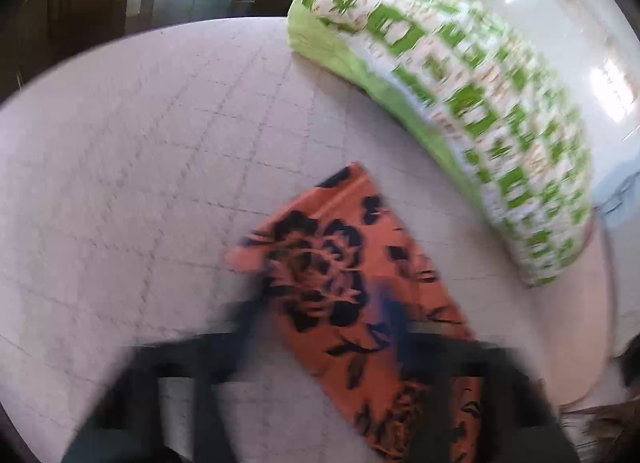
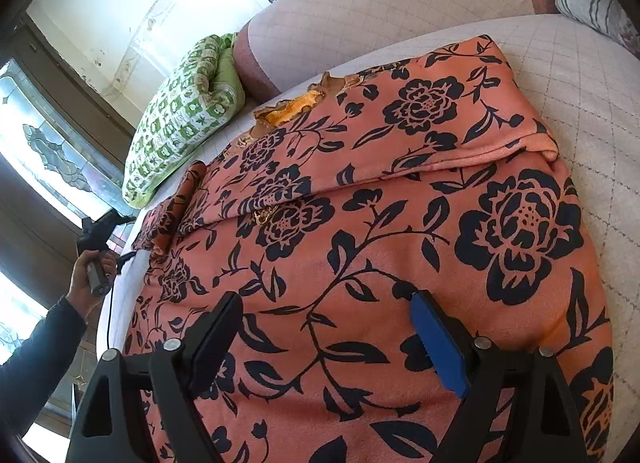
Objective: Fold small clothes
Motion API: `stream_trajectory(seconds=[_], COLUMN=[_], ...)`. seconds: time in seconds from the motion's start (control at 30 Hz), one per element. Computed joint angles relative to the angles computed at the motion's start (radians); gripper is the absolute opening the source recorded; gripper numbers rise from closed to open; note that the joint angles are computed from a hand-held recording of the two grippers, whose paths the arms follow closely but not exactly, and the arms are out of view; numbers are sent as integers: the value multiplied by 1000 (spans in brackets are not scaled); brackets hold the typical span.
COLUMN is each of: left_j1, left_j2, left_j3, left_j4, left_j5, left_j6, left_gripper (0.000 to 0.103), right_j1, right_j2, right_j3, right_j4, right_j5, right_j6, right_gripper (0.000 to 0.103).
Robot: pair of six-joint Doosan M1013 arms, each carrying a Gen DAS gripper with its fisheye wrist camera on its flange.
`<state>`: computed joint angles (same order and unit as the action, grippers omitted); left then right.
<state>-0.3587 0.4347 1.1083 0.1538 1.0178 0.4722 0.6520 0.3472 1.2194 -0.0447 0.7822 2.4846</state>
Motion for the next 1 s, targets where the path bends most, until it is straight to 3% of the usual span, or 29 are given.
stream_trajectory(seconds=[0.17, 0.27, 0.37, 0.5, 0.57, 0.63, 0.7, 0.73, 0.77, 0.83, 0.93, 1.0], left_j1=[-13, -72, -158, -268, -315, -348, -369, -376, -383, -386, -360, -345], left_j2=[32, 30, 31, 76, 126, 200, 318, 372, 401, 397, 295, 217], left_j3=[-65, -122, -200, -337, -428, -546, -721, -796, -829, -792, -574, -428], left_j4=[34, 165, 225, 145, 64, -67, -230, -246, -233, -168, -83, 36], left_j5=[61, 48, -45, -144, -144, -95, 54, 121, 168, 203, 133, 80], left_j6=[45, 89, 226, 473, 603, 720, 865, 897, 914, 888, 798, 726], left_gripper=[6, 6, 6, 6, 7, 10, 43, 64, 67, 67, 66, 67], right_j1=[-2, -4, -5, -4, -5, -5, -6, -7, -9, -12, -17, -23], right_j2=[-3, -11, -16, -20, -23, -26, -28, -31, -34, -42, -63, -81], right_j3=[9, 24, 35, 43, 47, 51, 55, 59, 64, 73, 87, 93], right_j4=[6, 12, 12, 13, 15, 15, 20, 25, 32, 43, 36, 6], right_j5=[-17, -44, -64, -83, -90, -100, -110, -118, -127, -138, -148, -177], right_j6=[0, 4, 12, 23, 29, 39, 49, 52, 57, 72, 132, 174], right_gripper=[88, 88, 88, 88, 88, 88, 88, 88, 88, 88, 88, 88])
